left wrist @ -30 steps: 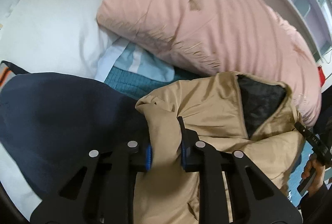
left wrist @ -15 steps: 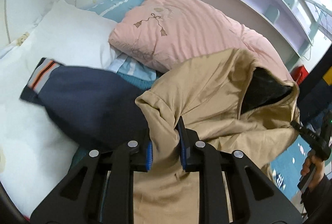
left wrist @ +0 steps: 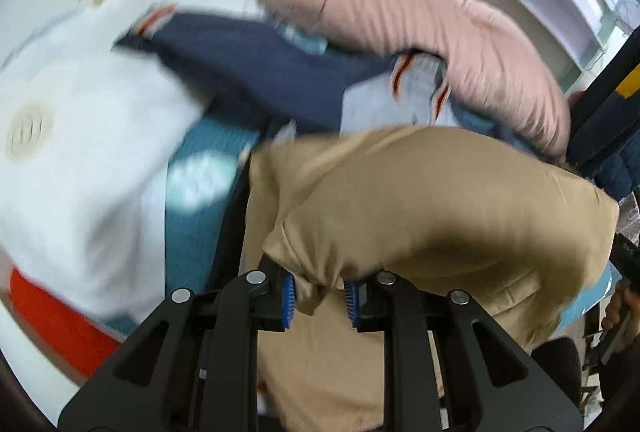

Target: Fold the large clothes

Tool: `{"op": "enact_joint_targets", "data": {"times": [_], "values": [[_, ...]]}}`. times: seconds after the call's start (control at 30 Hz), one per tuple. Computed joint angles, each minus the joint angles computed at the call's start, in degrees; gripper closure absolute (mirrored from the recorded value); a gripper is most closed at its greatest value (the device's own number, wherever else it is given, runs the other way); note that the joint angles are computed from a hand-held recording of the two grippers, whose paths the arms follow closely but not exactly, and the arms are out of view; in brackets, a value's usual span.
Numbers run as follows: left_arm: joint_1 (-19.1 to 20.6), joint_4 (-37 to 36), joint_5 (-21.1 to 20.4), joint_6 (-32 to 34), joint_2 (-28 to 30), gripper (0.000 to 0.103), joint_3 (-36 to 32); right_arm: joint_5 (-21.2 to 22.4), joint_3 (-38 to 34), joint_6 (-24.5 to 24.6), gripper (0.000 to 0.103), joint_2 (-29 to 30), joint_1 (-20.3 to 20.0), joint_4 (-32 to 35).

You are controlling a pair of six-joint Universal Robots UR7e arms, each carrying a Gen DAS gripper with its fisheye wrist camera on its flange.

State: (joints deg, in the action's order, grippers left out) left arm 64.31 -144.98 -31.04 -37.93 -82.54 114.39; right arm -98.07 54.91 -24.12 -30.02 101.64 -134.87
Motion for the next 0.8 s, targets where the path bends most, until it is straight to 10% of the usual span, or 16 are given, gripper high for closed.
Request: {"op": "enact_joint_targets", "data": {"times": [0.3, 0.53, 0.63, 0.8], "values": [[-1.4, 9.7, 0.3, -11.0, -2.6, 0.082, 5.4, -5.2, 9.3, 2.3, 0.086, -4.6, -1.5, -0.4], [-6.3, 29.9, 4.7, -26.6, -7.4, 0.042, 3.4, -7.5, 10.7, 2.0, 0.085, -8.1, -0.8, 3.7], [-9.5, 40.0, 8.4, -33.9, -8.4, 0.04, 1.5, -6.9, 12.1, 0.1, 0.084, -10.2, 0.0, 2.6], [-12.5, 35.9, 14.2, -30.8, -5.7, 0.037, -0.5, -2.3, 9.7, -0.7, 0.084, -9.4, 1.8, 4.5]]}}
